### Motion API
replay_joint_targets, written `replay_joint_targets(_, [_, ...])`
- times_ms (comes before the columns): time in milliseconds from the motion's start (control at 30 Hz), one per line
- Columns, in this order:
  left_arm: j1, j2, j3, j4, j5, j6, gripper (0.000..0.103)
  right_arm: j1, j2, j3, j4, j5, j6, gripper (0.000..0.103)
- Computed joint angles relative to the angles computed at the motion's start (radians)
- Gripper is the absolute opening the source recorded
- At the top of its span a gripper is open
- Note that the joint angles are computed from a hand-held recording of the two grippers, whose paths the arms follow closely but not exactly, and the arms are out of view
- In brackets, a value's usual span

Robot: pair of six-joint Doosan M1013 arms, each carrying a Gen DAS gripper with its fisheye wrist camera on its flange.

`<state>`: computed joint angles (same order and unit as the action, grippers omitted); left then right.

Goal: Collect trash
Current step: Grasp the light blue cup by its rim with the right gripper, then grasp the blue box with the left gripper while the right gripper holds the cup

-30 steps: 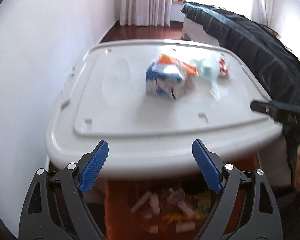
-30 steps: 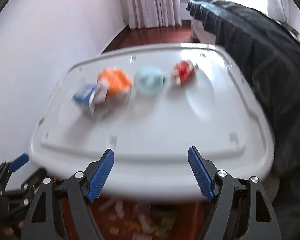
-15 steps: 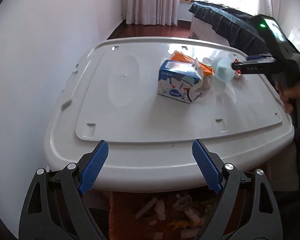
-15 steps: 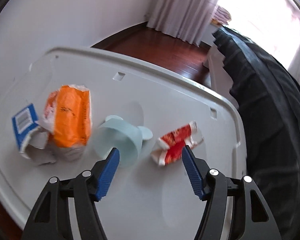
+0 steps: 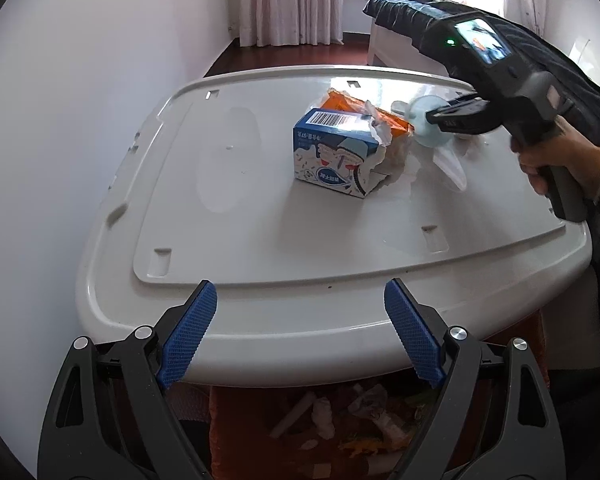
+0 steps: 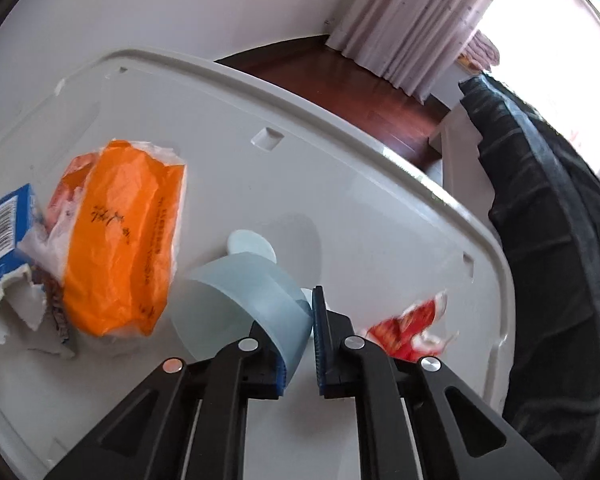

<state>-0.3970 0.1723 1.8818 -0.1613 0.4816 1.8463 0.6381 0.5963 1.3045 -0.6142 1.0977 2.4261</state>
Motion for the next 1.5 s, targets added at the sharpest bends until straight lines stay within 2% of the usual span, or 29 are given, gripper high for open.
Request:
replay_joint_targets(200, [0.005, 0.001, 0.003, -0.009, 0.001, -0.013, 0.084, 0.027, -0.048, 0.058, 0.033, -0.008, 0.146, 0.01])
replay_joint_targets(333, [0.003, 0.005, 0.009, 0.023, -0.012, -0.042, 0.084, 0.075, -0.098, 0.104, 0.038, -0.006, 0.282, 0.01])
replay_joint_targets(433, [0.013, 0.016, 0.001, -0.04, 0.02, 0.002, 0.084, 0.117, -0.141, 0.139, 0.032, -0.008, 0.404, 0.01])
replay_joint_targets(533, [0.006, 0.021, -0.012, -0.046, 0.027, 0.018, 0.084, 0.163, -0.19, 0.187, 0.021, -0.055, 0.584, 0.01])
replay_joint_targets(633, [-0.005, 0.033, -0.037, -0.115, 0.022, 0.116, 0.084, 0.215, -0.213, 0.22, -0.042, -0.061, 0.76, 0.01])
replay_joint_targets(700, [-0.004, 0.057, -0.068, -0.222, 0.044, 0.23, 0.084, 0.228, -0.219, 0.235, -0.076, -0.055, 0.812, 0.01])
replay_joint_targets(833, [-0.005, 0.109, -0.128, -0.304, 0.088, 0.361, 0.084, 0.227, -0.227, 0.253, -0.095, -0.032, 0.828, 0.01])
replay_joint_targets(967, [-0.008, 0.159, -0.179, -0.292, 0.117, 0.46, 0.084, 0.213, -0.247, 0.277, -0.111, -0.053, 0.86, 0.01])
replay_joint_targets(1167, [0.007, 0.222, -0.241, -0.317, 0.132, 0.519, 0.084, 0.206, -0.249, 0.278, -0.121, -0.066, 0.865, 0.01])
replay_joint_targets(1300, [0.009, 0.258, -0.278, -0.317, 0.156, 0.49, 0.084, 0.203, -0.237, 0.261, -0.105, -0.078, 0.825, 0.01])
replay_joint_targets(1333, [0.012, 0.259, -0.277, -0.343, 0.156, 0.508, 0.083, 0.201, -0.233, 0.257, -0.098, -0.081, 0.816, 0.01])
replay_joint_targets(1367, [0.014, 0.259, -0.276, -0.355, 0.159, 0.506, 0.071, 0.199, -0.231, 0.255, -0.092, -0.085, 0.808, 0.01])
replay_joint_targets(1400, [0.017, 0.257, -0.273, -0.377, 0.16, 0.516, 0.068, 0.198, -0.228, 0.252, -0.087, -0.088, 0.801, 0.01])
replay_joint_targets(1500, [0.01, 0.238, -0.238, -0.362, 0.091, 0.475, 0.067, 0.196, -0.22, 0.243, -0.079, -0.083, 0.79, 0.01])
